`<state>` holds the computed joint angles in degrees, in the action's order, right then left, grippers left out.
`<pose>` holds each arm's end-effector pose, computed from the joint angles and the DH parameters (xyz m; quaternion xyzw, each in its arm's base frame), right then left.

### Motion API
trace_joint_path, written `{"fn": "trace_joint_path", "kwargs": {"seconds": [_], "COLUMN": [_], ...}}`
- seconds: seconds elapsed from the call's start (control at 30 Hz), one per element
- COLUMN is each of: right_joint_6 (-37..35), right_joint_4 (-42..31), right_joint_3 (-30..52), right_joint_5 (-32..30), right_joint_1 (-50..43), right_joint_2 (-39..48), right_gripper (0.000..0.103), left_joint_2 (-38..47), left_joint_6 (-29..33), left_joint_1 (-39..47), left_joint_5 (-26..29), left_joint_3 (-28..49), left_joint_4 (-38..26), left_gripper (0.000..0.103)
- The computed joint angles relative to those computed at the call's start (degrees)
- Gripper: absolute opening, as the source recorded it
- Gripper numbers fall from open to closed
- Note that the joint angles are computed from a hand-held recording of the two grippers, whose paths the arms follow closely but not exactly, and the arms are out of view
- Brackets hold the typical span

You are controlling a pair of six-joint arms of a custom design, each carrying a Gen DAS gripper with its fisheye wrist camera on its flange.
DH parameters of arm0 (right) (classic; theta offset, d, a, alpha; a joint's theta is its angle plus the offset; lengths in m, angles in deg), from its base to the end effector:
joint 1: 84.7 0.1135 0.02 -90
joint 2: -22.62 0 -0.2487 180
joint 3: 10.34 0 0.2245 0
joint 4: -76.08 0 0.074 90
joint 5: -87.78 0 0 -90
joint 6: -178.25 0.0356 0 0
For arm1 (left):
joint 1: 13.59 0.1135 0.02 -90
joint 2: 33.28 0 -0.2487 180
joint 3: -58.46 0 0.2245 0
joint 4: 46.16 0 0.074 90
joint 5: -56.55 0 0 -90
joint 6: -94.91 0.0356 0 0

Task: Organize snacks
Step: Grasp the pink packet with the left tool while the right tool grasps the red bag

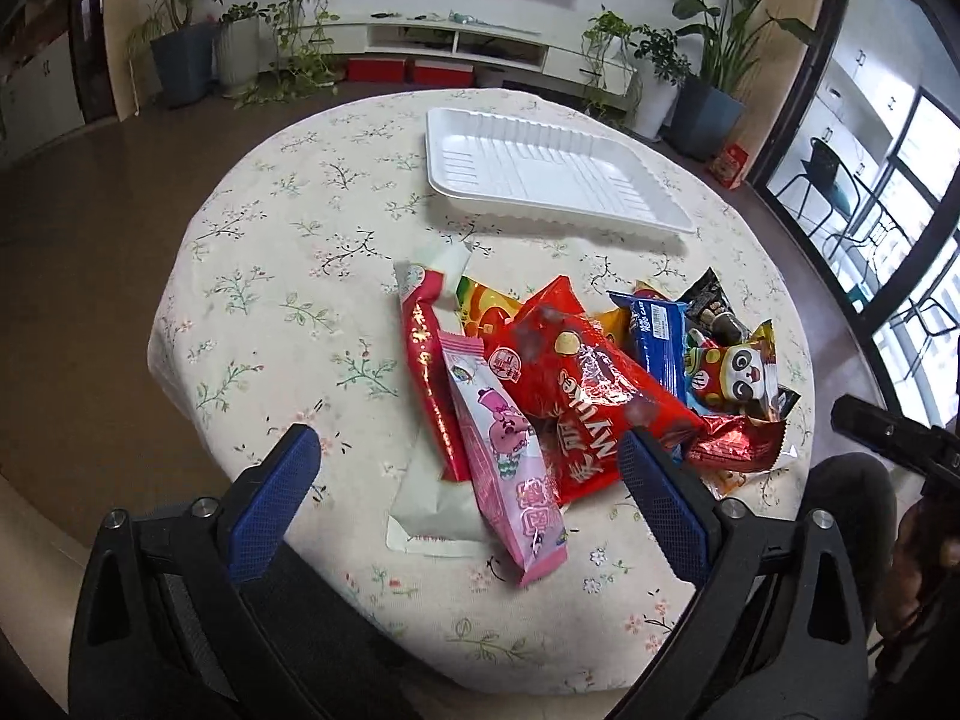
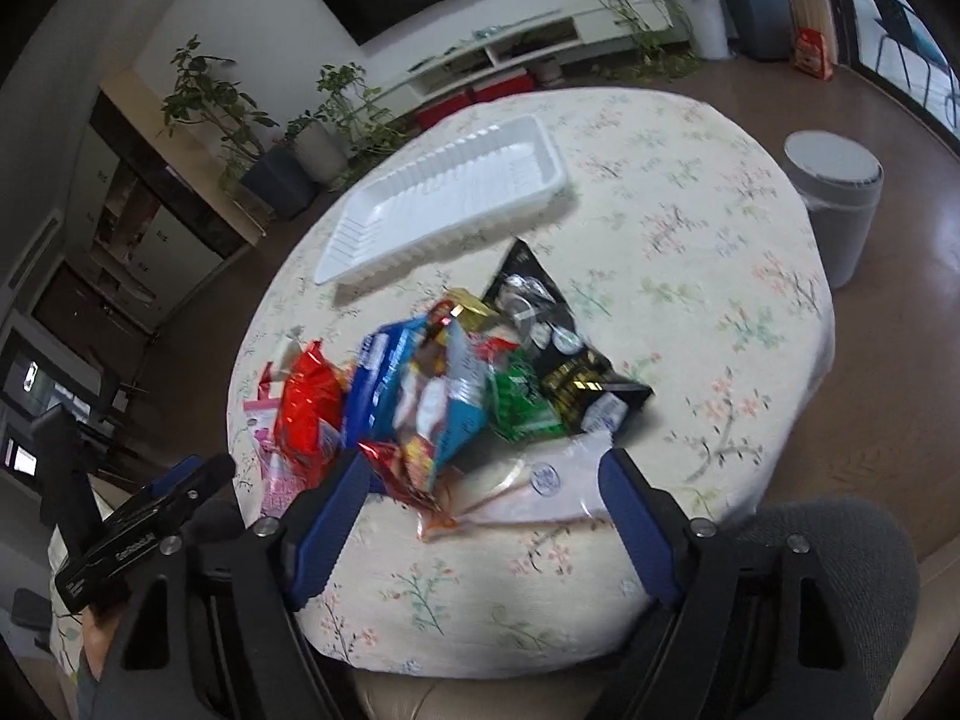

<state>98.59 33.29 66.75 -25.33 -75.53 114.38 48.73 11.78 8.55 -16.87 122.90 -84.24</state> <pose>0.2961 0.0620 0.2152 -0.0465 0.9410 0.2360 0.2379 0.2451 0.0888 0.2028 -0.0834 0.9427 -0.0602 0.3174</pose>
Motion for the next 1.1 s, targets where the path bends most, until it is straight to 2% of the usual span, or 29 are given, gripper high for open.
{"fn": "trace_joint_path", "kwargs": {"seconds": [0.07, 0.13, 0.23, 0.3, 0.33, 0.43, 0.5, 0.63, 0.73, 0.77, 1.0, 1.1], "right_joint_6": [0.4, -1.2, -6.5, -9.5, -10.6, -11.3, -11.2, -11.3, -12.1, -11.4, -13.7, -14.7], "right_joint_4": [0.0, -3.6, -8.3, -10.5, -12.8, -19.7, -23.2, -26.5, -28.3, -28.2, -35.9, -40.1], "right_joint_3": [1.9, 6.6, 13.4, 18.1, 21.6, 32.0, 37.9, 44.1, 46.8, 48.3, 61.1, 67.2], "right_joint_5": [0.9, -0.5, -0.3, 2.6, 3.0, 1.2, 1.7, 1.6, 3.0, 3.3, 0.9, -2.0], "right_joint_1": [1.8, 4.1, 9.6, 14.0, 15.5, 17.0, 17.5, 18.4, 18.7, 19.4, 19.7, 19.1], "right_joint_2": [0.7, 3.1, 6.1, 9.4, 12.3, 20.9, 25.4, 30.2, 32.4, 34.3, 43.0, 47.0], "right_gripper": [0.082, 0.081, 0.069, 0.065, 0.060, 0.053, 0.052, 0.049, 0.049, 0.049, 0.049, 0.052], "left_joint_2": [1.6, 2.4, 2.8, 3.1, 3.2, 2.7, 3.1, 4.3, 5.5, 6.1, 6.8, 6.8], "left_joint_6": [0.7, 1.1, 1.8, 2.3, 2.7, 4.1, 4.6, 4.1, 4.2, 4.2, 4.0, 4.0], "left_joint_1": [0.7, 1.5, 3.3, 4.7, 5.2, 6.5, 7.2, 7.4, 6.6, 6.4, 6.0, 5.3], "left_joint_5": [2.6, 3.9, 7.1, 9.4, 10.3, 13.1, 14.9, 16.6, 16.0, 16.0, 15.1, 14.2], "left_joint_3": [0.8, 0.7, -0.3, -0.9, -1.2, -2.8, -3.4, -3.4, -3.2, -3.1, -3.4, -3.4], "left_joint_4": [-0.5, -0.5, 0.3, 0.8, 0.6, 0.4, 0.6, 1.2, 1.6, 1.6, 2.1, 2.1], "left_gripper": [0.090, 0.088, 0.081, 0.069, 0.067, 0.066, 0.065, 0.065, 0.064, 0.060, 0.059, 0.059]}}
